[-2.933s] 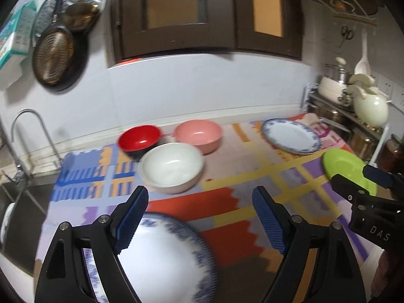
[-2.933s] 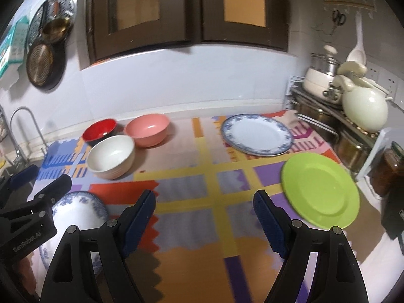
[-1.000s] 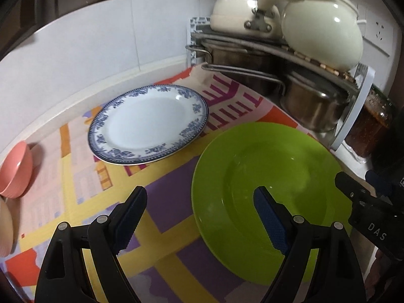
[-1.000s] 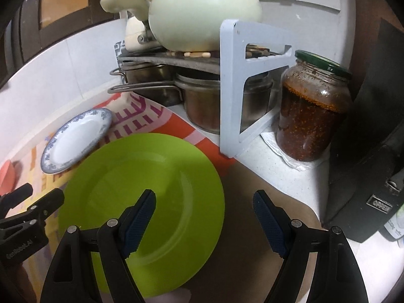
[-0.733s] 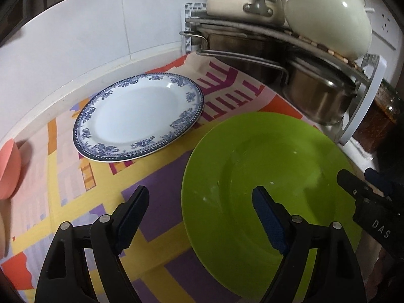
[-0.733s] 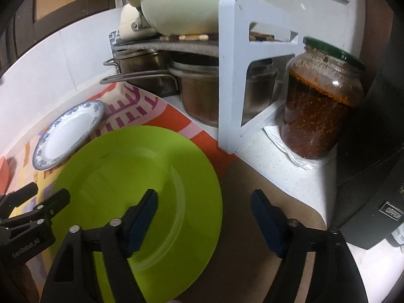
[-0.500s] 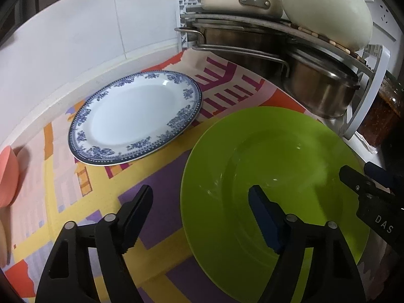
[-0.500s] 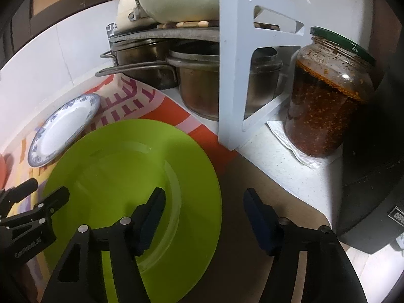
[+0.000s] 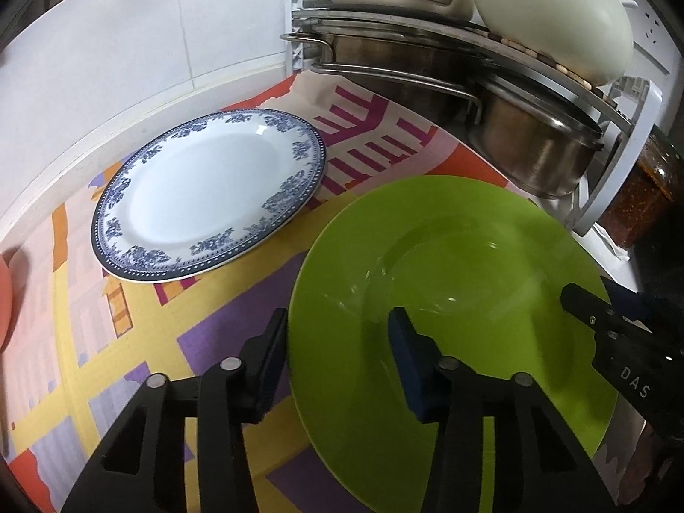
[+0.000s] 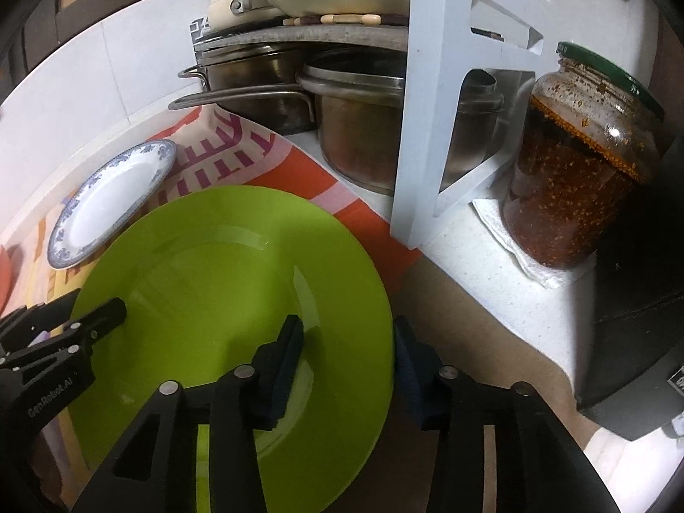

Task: Organize plates and bowls
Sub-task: 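Close both grippers on the rim of the lime-green plate, then lift and carry the green plate over the blue-and-white plate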

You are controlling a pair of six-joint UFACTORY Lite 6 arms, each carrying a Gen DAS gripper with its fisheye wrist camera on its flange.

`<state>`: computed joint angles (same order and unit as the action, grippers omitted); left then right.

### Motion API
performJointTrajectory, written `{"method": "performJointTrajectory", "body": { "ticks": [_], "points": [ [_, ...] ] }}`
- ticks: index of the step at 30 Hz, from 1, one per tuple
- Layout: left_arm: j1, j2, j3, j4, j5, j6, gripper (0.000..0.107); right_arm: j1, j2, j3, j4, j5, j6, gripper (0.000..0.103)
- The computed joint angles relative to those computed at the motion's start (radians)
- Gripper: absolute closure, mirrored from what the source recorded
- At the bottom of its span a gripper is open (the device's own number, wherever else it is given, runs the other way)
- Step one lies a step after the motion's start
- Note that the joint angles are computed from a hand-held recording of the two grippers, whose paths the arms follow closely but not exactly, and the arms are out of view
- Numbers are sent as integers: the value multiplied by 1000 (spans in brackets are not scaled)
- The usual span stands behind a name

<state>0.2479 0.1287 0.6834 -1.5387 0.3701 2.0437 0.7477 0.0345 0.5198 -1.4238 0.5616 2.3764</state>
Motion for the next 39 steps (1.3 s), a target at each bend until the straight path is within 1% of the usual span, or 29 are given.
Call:
{"method": "performJointTrajectory", "body": {
  "ticks": [4, 6, 12, 19, 21, 25, 28, 35, 39],
  "points": [
    [1, -3, 1, 4, -7, -14, 65, -10, 0, 10, 28, -8, -57, 62],
    [5, -4, 6, 39, -4, -51, 66, -9, -1, 16, 52, -2, -89, 62],
    [38, -57, -32, 47, 15, -50, 67, 28, -14, 20, 108, 31, -132, 63],
    [111, -154, -65, 230, 55, -214, 67, 112, -91, 10, 235, 88, -207, 64],
    [155, -194, -72, 299, 85, -264, 67, 137, -100, 23, 271, 105, -229, 64],
    [253, -252, -71, 410, 153, -341, 67, 224, -104, 73, 346, 174, -269, 64],
    [325, -290, -66, 460, 201, -369, 67, 285, -97, 121, 389, 224, -293, 64],
    [543, -346, -32, 544, 341, -369, 67, 395, -55, 228, 435, 296, -318, 64],
    [668, -342, 2, 571, 413, -342, 68, 451, -12, 301, 453, 322, -328, 64]
  ]
}}
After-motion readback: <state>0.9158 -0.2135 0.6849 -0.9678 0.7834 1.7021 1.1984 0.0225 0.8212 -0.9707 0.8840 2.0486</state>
